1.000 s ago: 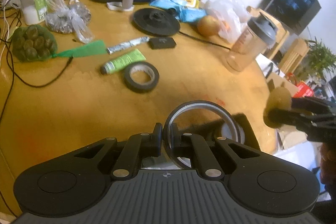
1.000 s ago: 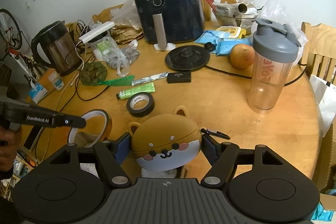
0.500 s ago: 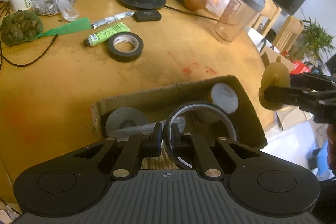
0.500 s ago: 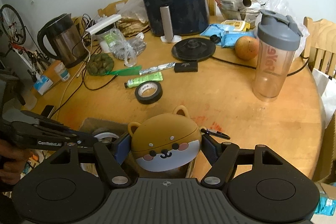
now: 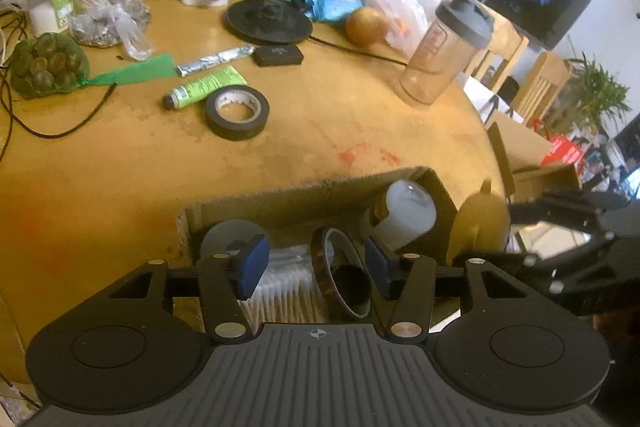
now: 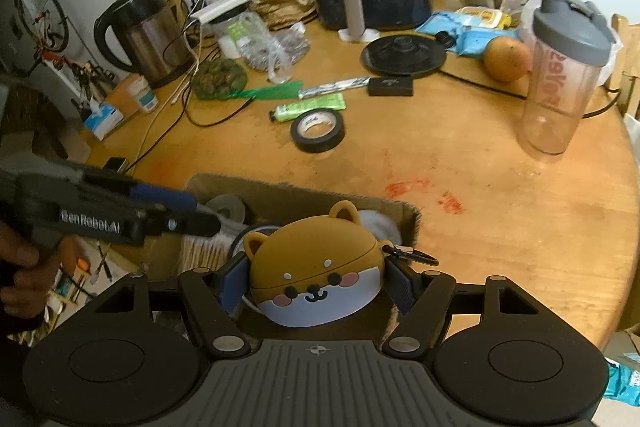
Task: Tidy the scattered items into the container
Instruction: 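Lower the tape ring into the box and open the left gripper while the right lowers the case in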
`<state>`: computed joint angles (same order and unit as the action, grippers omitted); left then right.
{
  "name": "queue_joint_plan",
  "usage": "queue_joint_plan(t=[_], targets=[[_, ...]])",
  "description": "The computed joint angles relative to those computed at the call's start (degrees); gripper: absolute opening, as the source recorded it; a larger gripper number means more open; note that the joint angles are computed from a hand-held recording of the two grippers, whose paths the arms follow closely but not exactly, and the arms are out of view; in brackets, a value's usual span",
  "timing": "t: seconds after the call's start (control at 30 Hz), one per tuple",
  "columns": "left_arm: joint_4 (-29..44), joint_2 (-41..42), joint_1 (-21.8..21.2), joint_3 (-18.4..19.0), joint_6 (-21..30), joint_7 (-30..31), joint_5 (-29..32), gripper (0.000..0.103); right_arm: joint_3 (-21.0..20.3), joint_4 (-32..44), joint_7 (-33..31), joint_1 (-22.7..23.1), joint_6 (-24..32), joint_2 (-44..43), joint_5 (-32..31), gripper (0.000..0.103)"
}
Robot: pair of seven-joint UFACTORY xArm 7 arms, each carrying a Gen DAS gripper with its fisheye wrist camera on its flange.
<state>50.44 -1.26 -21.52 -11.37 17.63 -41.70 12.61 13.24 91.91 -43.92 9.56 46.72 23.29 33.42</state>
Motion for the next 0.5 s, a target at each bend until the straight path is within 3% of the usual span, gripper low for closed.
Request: queue_joint_plan(t=[0.33, 0.43, 0.5], targets=[[-0.3, -1.4, 1.2, -0.2, 1.4, -7.3, 6.3, 0.056, -1.1, 4.9, 5.9, 2.5, 7.1, 3.6, -6.6, 0.073], [-0.4, -1.6, 1.6, -0.3, 1.9, -9.4, 8.3, 0.071, -1.6, 6.8, 7.9, 3.4, 8.7, 4.8, -9.3, 0.073], [-0.5, -1.8, 2.0, -0.4, 2.3, -11.6, 10.5, 0.073, -1.9, 8.6, 9.4, 3.9, 10.5, 5.9, -11.2, 0.073]])
